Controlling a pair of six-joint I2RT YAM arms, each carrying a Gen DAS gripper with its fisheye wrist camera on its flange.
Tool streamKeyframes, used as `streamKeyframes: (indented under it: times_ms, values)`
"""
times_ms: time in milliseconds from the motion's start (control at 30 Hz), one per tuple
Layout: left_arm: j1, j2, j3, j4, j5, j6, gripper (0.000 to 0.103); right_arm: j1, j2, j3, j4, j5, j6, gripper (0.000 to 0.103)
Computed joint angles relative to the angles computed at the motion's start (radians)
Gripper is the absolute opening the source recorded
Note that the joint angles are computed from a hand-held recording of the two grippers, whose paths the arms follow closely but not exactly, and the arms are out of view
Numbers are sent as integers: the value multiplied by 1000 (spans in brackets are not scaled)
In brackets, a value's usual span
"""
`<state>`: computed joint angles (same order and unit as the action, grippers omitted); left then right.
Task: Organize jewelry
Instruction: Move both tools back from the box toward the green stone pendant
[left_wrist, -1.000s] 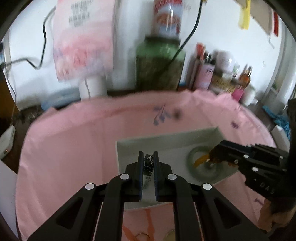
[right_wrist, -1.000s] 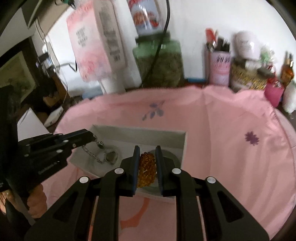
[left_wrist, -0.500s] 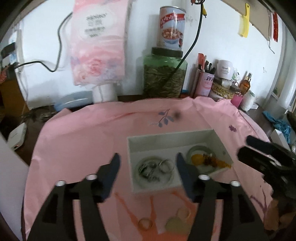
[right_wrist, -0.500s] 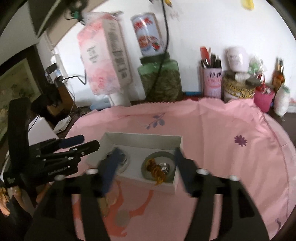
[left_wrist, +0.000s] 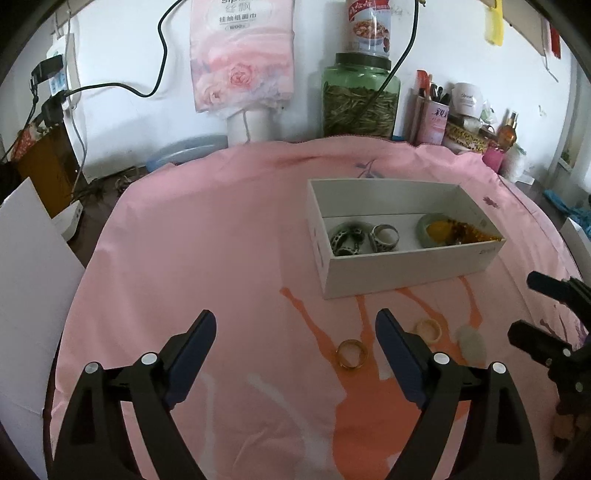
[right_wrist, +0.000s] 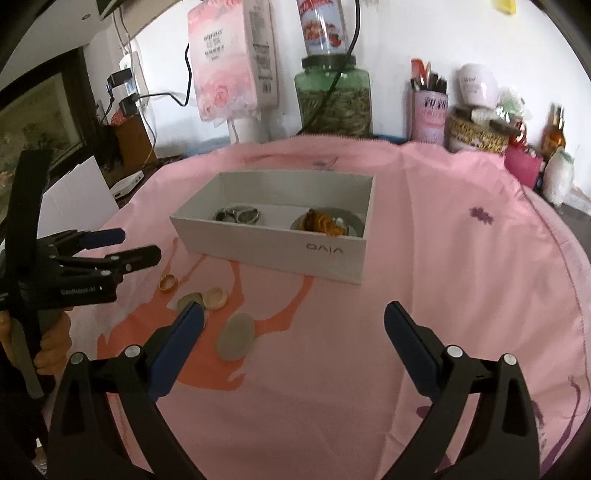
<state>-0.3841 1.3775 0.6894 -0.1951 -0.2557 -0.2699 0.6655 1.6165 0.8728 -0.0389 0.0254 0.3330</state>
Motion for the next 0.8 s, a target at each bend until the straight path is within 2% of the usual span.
streamKeyframes:
  times_ms: [100,200,333,800]
  values:
    - [12,17,5,-5,1,11,87,-13,16,11,-15,-28,9,93]
    - [37,36,22,-34,42,10,87,-23,29,19,-28,-44,21,93]
    - [44,31,17,-37,57,4,87,-17,24,14,-20,-36,24,93]
    - [-151,104,36,-8,-36,29,87,-10,39,30,-44,-29,29,93]
